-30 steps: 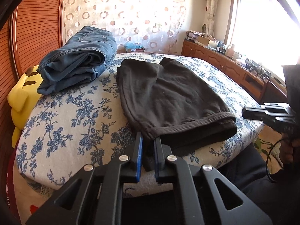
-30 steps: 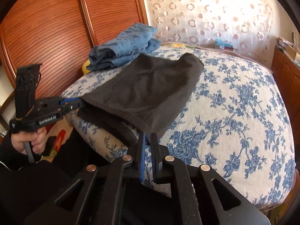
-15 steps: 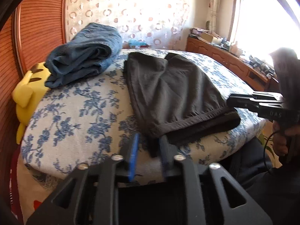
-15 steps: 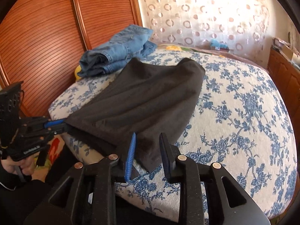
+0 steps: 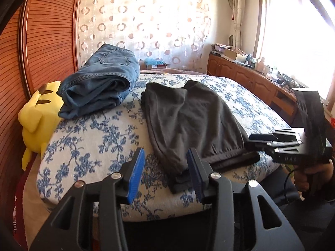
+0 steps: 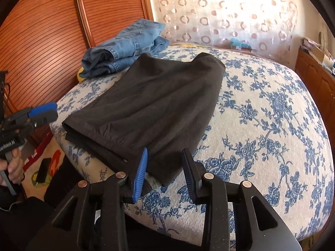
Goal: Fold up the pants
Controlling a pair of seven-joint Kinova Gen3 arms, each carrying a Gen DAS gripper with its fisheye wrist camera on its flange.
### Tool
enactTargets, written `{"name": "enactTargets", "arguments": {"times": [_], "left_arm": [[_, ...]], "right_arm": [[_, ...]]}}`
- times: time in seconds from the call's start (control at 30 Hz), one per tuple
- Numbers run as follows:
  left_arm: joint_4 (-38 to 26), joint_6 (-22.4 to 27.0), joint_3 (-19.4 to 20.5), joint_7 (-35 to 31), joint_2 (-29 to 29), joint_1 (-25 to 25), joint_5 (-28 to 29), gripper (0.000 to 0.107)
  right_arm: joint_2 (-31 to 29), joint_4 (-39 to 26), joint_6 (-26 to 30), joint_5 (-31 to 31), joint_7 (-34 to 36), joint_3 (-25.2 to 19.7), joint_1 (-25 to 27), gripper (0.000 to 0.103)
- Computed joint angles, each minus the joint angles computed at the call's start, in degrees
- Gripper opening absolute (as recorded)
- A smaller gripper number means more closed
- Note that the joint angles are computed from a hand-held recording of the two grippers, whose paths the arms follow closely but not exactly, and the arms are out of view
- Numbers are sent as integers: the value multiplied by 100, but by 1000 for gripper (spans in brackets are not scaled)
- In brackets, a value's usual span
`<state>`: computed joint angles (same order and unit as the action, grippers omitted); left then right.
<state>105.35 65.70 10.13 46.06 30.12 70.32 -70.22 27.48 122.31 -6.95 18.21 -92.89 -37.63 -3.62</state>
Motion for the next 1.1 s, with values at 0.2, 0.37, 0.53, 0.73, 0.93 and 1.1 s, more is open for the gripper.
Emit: {"name": "enactTargets", "arguments": {"times": [0.2, 0.37, 0.53, 0.73, 0.93, 1.1], "left_arm": [[-34, -388, -26, -145, 45, -329, 112, 41], [-68, -707, -116, -310, 115, -393, 372, 41], [-42, -886, -222, -308, 132, -329, 488, 41], [-28, -1021, -308, -261, 159, -227, 465, 32], [57, -1148, -342, -35, 131, -170, 348, 25], [123, -1205, -310, 94, 87, -162, 288, 25]], "right_arm": [[-34, 29, 7, -79, -6, 188, -199, 36], [-69, 74, -39, -146, -9, 341, -343, 39], [-141, 150, -115, -184, -35, 552, -545, 41], [-280, 280, -242, -265, -34, 979, -954, 42], [-407, 369, -332, -504, 12, 1530, -1517, 44], [-392, 350, -268, -414, -62, 1363, -1345, 44]]}}
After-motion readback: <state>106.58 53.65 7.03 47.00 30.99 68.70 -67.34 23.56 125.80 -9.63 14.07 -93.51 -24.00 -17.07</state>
